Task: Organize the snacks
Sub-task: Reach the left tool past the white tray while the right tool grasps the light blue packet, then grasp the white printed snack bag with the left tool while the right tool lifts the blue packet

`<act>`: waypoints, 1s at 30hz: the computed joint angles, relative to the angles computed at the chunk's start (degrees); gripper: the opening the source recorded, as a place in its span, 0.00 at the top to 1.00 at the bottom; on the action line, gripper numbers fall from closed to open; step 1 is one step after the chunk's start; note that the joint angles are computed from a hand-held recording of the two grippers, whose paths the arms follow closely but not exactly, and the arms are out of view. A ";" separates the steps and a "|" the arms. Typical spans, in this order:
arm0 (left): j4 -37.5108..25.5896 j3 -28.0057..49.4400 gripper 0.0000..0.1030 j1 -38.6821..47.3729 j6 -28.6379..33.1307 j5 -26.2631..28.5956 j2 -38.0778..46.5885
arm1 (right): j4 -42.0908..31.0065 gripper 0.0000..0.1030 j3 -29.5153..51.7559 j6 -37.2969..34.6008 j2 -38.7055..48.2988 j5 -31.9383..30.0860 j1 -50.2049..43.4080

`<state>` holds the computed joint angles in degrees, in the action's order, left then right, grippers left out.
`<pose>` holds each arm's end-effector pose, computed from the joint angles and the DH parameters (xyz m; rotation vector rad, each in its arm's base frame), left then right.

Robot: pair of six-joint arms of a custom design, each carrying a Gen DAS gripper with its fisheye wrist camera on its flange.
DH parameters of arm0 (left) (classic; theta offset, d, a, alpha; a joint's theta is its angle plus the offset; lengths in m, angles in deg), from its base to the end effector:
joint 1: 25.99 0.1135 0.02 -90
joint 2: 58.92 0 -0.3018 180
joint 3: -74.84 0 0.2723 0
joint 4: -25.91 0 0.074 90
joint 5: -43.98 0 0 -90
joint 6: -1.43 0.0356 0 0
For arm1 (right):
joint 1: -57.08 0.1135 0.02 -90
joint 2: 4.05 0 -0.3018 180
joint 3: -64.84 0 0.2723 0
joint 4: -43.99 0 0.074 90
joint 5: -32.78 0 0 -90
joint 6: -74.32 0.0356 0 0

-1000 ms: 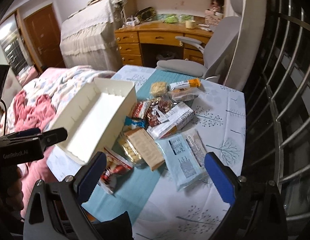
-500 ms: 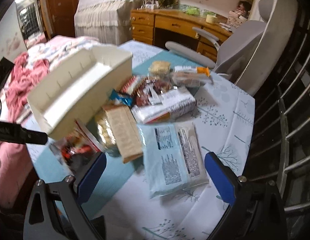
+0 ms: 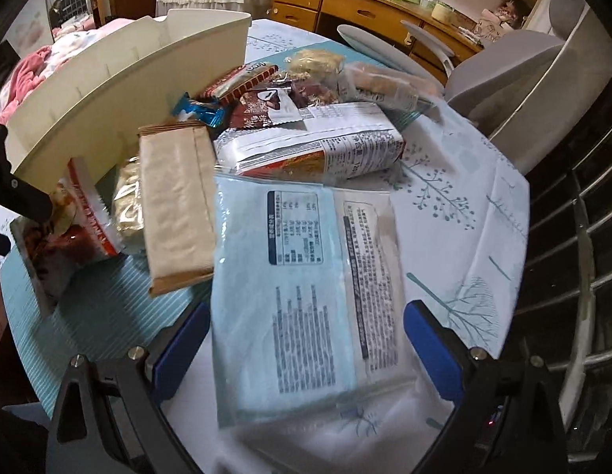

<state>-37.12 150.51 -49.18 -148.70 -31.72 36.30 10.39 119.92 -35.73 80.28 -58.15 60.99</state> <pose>0.2889 -0.1333 0.2153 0.9409 -2.8950 0.4165 0.2771 0.0195 0.1833 -0.5592 2.6101 -0.0690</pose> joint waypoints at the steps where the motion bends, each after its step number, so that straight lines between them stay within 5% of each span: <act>1: 0.08 0.51 0.01 0.07 -0.52 0.05 0.98 | 0.55 0.04 0.13 -0.02 0.88 -0.34 -0.14; 12: -0.14 3.60 0.01 0.76 -6.89 2.24 8.97 | 5.48 0.00 0.89 -1.88 7.32 -0.55 -1.09; 20: 1.84 3.21 0.12 0.54 -10.31 4.60 11.45 | 2.08 0.00 5.21 0.99 12.54 -5.42 -4.87; 30: 6.52 -1.43 0.23 -0.13 -13.80 6.21 9.57 | -0.12 0.08 6.13 2.51 12.04 -3.85 -4.49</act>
<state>-30.60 149.07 -49.32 -162.50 -25.51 45.87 10.28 126.05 -33.22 92.32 -62.00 56.50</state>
